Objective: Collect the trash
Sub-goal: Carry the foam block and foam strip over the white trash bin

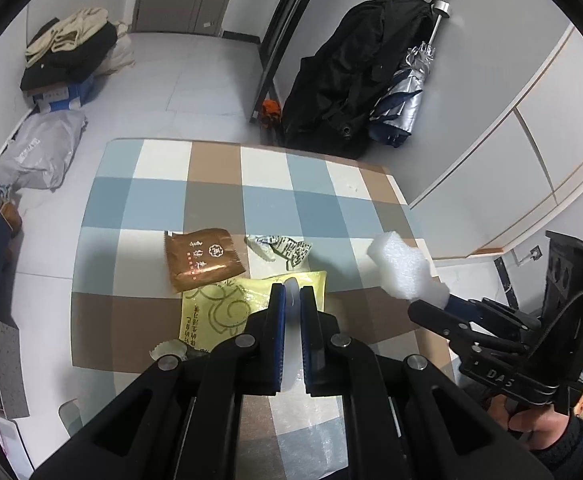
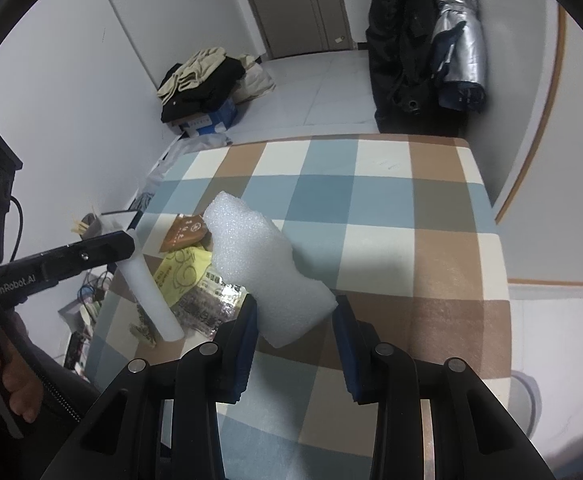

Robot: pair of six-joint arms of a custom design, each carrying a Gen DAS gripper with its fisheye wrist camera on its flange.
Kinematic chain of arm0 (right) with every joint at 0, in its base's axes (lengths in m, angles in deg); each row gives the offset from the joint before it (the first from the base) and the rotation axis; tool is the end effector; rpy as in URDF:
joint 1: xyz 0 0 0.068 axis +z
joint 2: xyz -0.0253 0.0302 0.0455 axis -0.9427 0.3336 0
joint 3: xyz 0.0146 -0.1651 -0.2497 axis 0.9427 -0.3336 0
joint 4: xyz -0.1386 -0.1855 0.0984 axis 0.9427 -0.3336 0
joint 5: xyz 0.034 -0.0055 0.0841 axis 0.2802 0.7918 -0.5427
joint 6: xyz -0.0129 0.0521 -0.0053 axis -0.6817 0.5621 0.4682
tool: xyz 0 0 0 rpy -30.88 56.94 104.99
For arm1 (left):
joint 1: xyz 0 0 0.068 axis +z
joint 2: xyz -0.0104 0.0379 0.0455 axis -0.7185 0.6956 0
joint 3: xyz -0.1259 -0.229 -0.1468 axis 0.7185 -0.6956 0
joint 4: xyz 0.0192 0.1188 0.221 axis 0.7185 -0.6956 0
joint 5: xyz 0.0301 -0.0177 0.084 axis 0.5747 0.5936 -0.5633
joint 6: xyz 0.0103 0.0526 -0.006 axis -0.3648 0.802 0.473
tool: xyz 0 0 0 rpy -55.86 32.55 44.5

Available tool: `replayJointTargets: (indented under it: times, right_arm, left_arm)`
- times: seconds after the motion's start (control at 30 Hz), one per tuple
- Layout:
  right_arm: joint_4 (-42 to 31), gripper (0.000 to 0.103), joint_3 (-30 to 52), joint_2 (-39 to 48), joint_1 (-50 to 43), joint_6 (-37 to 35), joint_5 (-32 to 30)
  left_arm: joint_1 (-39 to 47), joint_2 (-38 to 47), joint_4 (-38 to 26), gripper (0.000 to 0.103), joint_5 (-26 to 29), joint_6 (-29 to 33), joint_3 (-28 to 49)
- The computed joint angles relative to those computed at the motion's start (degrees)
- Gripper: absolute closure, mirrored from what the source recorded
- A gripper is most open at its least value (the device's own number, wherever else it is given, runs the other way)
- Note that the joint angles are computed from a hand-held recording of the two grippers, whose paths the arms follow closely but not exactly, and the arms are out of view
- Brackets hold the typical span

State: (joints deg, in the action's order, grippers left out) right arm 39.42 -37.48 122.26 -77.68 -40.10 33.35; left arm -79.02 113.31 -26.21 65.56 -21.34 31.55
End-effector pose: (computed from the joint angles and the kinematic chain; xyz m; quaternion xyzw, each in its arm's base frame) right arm 0.1793 -0.0087 0.2632 -0.0399 0.9539 0.1638 0.2485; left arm 0.2348 -0.1609 0.2509 0.1087 0.9364 -0.2287 0.2428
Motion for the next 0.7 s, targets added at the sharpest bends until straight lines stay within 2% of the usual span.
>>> replayJointTargets:
  times: [0.13,0.4,0.53,0.6,0.7]
  right_arm:
    - [-3.2,0.067,0.9,-1.1,-4.3,-1.6,-3.8]
    - [-15.2,0.067,6.2,-4.2,-17.8,-10.4,-13.6]
    - [-24.2,0.067,11.7,-3.7,-26.7,-19.2,-18.5]
    - [-32.8,0.067,15.6,-1.2,-34.1,-27.6,-22.8]
    - [-43.7,0.067,20.4,2.6,-43.6,-39.1,-25.3]
  left_arm:
    - [-2.1,-2.0,0.1,0.1,-3.6,-2.6,-0.4]
    - [-8.2,-3.2,-1.1,0.1,-10.8,-6.0,2.4]
    - [-13.1,-2.3,-2.9,0.1,-16.0,-6.8,6.0]
    - [-15.1,-2.5,-4.0,0.1,-19.6,-7.1,7.7]
    - [-18.1,-2.3,-5.0,0.1,-23.8,-6.9,10.3]
